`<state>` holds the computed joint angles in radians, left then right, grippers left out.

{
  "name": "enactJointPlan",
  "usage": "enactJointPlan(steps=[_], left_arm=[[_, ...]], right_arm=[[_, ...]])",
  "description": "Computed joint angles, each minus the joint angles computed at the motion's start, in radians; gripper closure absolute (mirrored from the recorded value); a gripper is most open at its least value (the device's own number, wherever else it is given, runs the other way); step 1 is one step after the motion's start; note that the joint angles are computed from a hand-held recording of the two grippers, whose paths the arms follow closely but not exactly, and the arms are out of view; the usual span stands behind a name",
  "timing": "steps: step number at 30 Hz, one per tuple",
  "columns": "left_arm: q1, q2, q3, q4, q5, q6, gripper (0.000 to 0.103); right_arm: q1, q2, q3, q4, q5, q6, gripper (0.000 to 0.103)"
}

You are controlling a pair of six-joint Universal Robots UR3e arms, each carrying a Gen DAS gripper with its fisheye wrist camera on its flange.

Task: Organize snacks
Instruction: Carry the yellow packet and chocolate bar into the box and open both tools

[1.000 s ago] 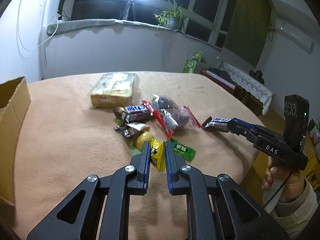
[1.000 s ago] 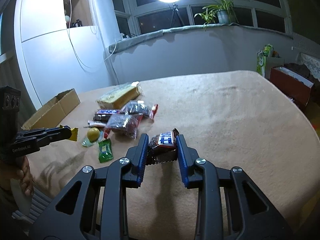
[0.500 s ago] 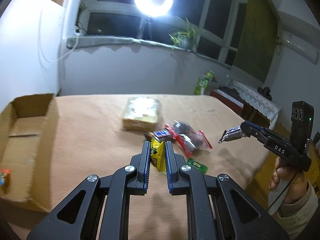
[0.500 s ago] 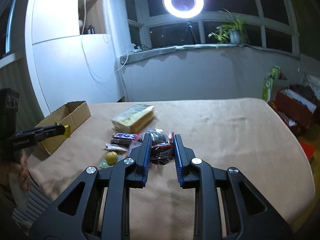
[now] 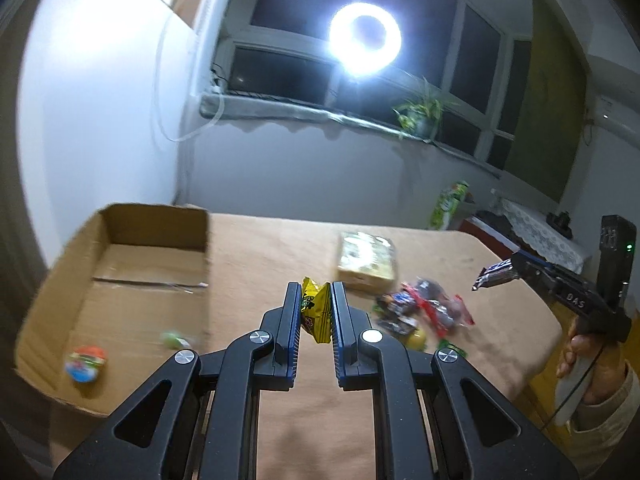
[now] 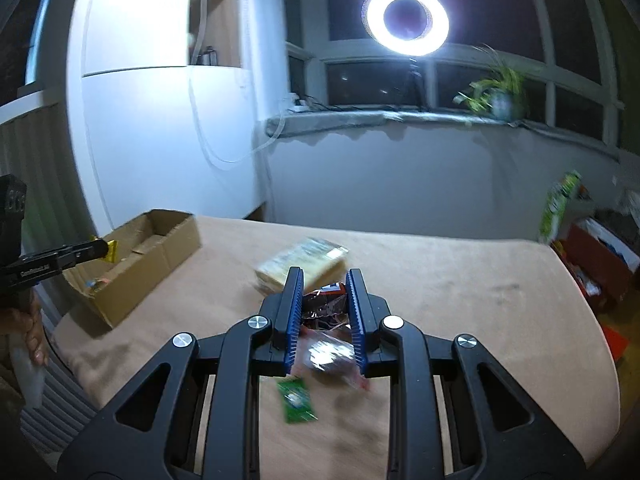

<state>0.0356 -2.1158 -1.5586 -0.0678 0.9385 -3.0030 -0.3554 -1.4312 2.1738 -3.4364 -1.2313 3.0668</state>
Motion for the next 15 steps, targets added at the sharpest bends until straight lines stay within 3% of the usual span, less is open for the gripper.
enactJointPlan(steps=[8, 15], left_arm=[[0.129, 0.025, -0.051, 0.030, 0.011, -0.001, 0.091], [0.202, 0.004, -0.050, 0.012, 0.021, -0.005, 0.091]], right_arm=[[0.245, 0.233, -0.379, 0.106, -0.059, 0.021, 0.080], [0.433, 0.529, -0.890, 0.315, -0.036, 0.011, 0.080]])
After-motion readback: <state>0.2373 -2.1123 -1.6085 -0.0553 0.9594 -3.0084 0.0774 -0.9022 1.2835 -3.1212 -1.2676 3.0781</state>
